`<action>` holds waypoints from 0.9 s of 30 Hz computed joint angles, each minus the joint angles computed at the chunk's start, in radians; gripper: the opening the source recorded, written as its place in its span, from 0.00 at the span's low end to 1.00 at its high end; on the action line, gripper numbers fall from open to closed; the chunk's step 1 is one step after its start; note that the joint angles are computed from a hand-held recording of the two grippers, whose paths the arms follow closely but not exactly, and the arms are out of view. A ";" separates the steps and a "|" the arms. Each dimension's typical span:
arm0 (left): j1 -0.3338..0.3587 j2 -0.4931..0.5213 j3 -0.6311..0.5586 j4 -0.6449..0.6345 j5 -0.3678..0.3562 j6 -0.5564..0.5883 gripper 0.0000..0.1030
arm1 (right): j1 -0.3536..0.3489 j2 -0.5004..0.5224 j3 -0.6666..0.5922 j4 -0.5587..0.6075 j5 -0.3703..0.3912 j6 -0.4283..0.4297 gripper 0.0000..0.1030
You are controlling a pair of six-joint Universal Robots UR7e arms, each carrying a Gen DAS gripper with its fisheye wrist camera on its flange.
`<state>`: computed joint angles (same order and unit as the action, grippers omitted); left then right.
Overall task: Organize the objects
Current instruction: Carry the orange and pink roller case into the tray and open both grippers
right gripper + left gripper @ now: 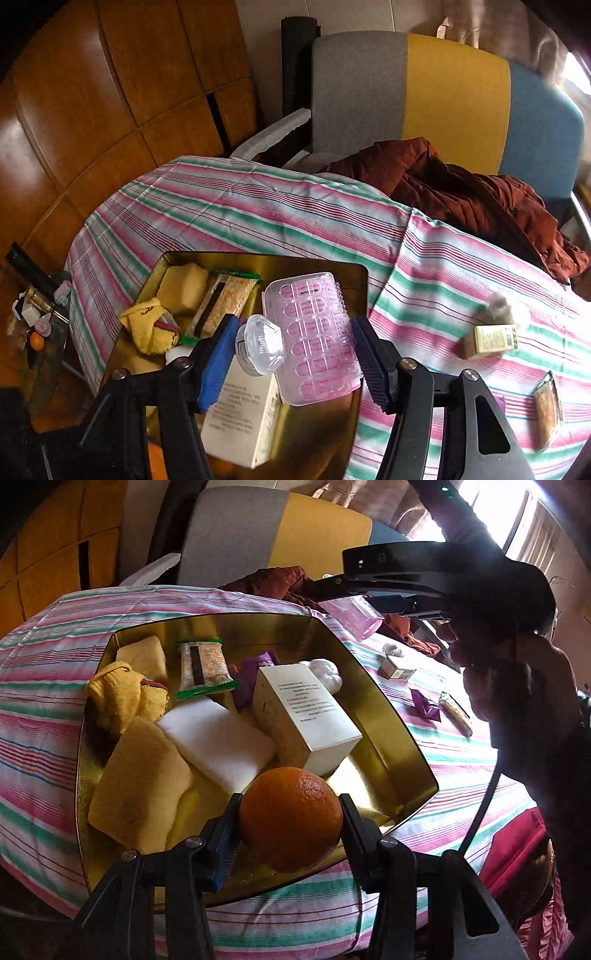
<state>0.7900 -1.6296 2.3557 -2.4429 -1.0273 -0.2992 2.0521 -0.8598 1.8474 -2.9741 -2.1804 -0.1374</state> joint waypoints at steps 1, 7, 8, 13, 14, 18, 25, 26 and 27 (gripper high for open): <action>0.003 0.000 0.000 -0.001 0.000 0.000 0.49 | 0.002 0.008 -0.009 0.005 -0.007 0.002 0.61; 0.004 0.006 0.003 -0.018 0.011 0.000 0.49 | -0.006 0.052 -0.066 0.027 -0.021 0.024 0.61; 0.001 0.004 0.004 -0.025 0.018 0.000 0.50 | -0.009 0.061 -0.078 0.028 -0.022 0.028 0.62; -0.002 0.006 0.000 -0.021 0.040 -0.018 0.51 | -0.025 0.087 -0.102 0.006 -0.027 0.058 0.80; 0.001 0.007 -0.002 -0.015 0.040 -0.026 0.51 | -0.027 0.085 -0.097 -0.002 -0.024 0.062 0.80; -0.005 0.007 -0.001 -0.001 0.063 -0.056 0.51 | -0.019 0.074 -0.074 -0.009 -0.036 0.059 0.81; -0.032 -0.016 0.001 0.028 0.157 -0.116 0.51 | 0.007 0.038 0.011 -0.072 -0.061 0.086 0.92; -0.039 -0.021 0.003 0.035 0.176 -0.126 0.51 | 0.013 0.034 0.023 -0.081 -0.070 0.090 0.92; -0.044 -0.023 0.003 0.040 0.187 -0.131 0.51 | 0.019 0.033 0.033 -0.093 -0.079 0.089 0.93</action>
<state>0.7458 -1.6530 2.3587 -2.4031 -0.8402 -0.4306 2.0710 -0.8272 1.8807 -3.0671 -2.2592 -0.0480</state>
